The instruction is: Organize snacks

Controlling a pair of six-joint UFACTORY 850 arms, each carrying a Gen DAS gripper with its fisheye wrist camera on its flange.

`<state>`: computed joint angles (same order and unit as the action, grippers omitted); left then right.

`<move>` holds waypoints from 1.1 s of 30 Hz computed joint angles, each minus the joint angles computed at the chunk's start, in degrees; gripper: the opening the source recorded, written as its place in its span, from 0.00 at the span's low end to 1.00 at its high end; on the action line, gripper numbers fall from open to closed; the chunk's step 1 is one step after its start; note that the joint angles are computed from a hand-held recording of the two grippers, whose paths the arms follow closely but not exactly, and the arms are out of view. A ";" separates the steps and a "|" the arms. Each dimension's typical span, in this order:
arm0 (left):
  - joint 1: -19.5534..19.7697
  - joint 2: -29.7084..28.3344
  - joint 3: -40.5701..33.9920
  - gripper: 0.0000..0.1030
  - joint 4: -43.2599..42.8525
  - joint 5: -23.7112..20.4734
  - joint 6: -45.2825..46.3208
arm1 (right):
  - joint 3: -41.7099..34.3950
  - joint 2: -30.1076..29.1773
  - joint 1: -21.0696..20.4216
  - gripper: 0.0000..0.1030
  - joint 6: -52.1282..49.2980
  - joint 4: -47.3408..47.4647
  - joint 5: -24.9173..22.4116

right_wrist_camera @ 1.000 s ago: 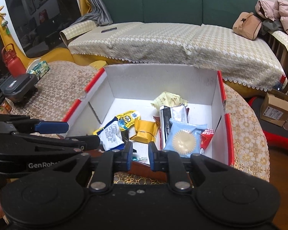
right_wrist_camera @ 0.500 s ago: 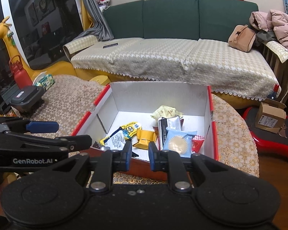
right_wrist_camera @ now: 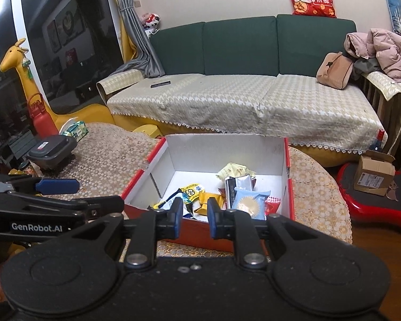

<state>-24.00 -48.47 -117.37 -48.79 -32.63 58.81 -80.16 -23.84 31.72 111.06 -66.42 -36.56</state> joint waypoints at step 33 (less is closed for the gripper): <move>1.48 8.60 13.08 0.97 -9.95 3.37 11.24 | -0.87 -0.31 5.87 0.55 6.43 -3.77 -10.76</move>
